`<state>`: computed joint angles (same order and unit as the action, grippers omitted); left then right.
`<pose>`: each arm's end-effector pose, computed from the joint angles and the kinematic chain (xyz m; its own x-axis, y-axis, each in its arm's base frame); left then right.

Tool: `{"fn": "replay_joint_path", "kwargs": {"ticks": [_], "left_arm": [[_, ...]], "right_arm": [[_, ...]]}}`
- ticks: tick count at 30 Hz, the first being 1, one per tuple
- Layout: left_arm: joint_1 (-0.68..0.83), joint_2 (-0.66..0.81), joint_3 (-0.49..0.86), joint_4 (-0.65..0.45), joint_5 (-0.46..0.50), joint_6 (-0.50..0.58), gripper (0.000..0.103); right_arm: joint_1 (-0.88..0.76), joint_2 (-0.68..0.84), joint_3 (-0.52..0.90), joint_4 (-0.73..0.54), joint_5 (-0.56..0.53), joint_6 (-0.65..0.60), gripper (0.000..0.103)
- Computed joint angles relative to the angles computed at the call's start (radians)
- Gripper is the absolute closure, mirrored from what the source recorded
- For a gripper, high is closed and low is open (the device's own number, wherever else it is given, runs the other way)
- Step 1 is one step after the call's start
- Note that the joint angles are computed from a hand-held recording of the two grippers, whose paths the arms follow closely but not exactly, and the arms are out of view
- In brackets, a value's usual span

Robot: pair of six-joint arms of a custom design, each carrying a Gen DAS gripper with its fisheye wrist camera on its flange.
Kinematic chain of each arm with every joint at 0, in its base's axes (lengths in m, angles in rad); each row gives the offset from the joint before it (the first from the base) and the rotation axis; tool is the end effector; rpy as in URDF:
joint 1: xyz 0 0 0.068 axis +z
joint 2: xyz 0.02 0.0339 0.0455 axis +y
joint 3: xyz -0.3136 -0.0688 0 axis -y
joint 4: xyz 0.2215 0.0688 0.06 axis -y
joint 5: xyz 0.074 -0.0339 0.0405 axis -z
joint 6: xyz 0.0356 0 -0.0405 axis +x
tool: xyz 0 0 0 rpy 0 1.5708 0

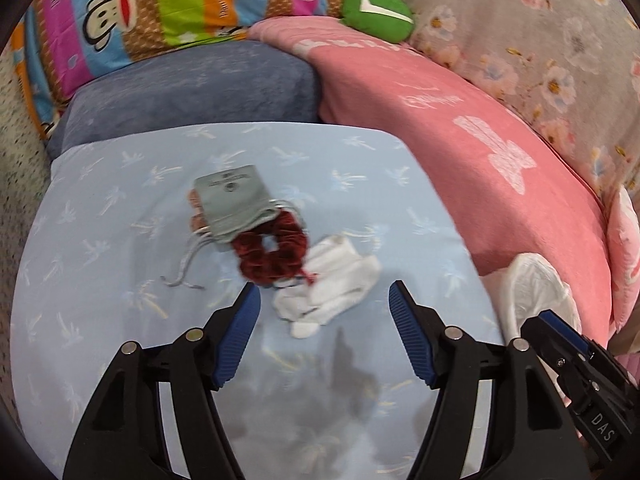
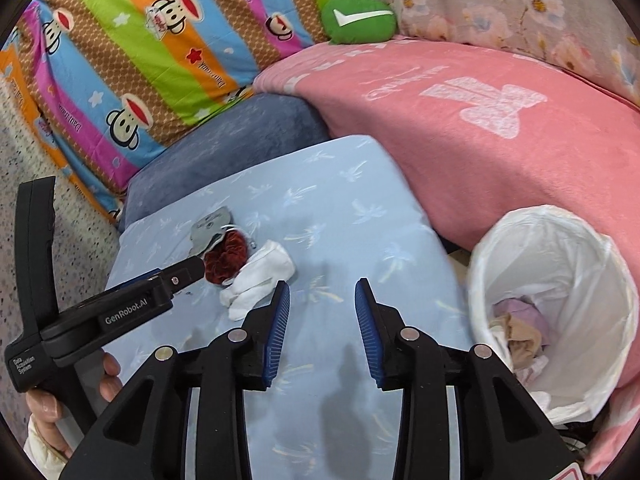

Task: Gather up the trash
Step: 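Move both tools back over the grey pouch and white sock, then grasp the grey drawstring pouch with the left tool while the right tool grasps the white sock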

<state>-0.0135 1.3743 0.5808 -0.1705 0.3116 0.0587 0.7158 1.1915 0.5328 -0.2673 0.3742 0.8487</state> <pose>0.2182 -0.0139 0.2166 -0.8090 0.0668 -0.5840 0.2355 0.9471 -0.2180 0.1445 0.1084 0.2311 -0.7326 0.2886 -0.6165 0.1584 0.9531 0.2579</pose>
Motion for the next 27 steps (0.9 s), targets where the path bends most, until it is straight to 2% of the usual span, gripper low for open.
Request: {"fn": "replay_joint_path", "kwargs": {"ticks": [4, 10, 13, 15, 17, 21, 27], "left_arm": [[0.099, 0.053, 0.011, 0.019, 0.016, 0.065, 0.036], [0.188, 0.144, 0.04, 0.055, 0.034, 0.1, 0.029], [0.194, 0.187, 0.058, 0.07, 0.036, 0.098, 0.029], [0.193, 0.217, 0.073, 0.078, 0.039, 0.097, 0.029], [0.184, 0.251, 0.094, 0.085, 0.041, 0.088, 0.029], [0.153, 0.297, 0.118, 0.121, 0.034, 0.056, 0.029], [0.104, 0.387, 0.193, 0.116, 0.036, 0.009, 0.029]], "right_arm": [[0.001, 0.113, 0.009, 0.086, -0.024, -0.003, 0.069], [-0.032, 0.271, 0.032, 0.198, -0.077, -0.026, 0.069], [-0.053, 0.354, 0.056, 0.247, -0.105, -0.04, 0.068], [-0.063, 0.393, 0.073, 0.269, -0.112, -0.046, 0.061], [-0.075, 0.434, 0.091, 0.292, -0.122, -0.051, 0.059], [-0.098, 0.519, 0.136, 0.325, -0.148, -0.06, 0.059], [-0.129, 0.617, 0.183, 0.371, -0.186, -0.073, 0.059]]}}
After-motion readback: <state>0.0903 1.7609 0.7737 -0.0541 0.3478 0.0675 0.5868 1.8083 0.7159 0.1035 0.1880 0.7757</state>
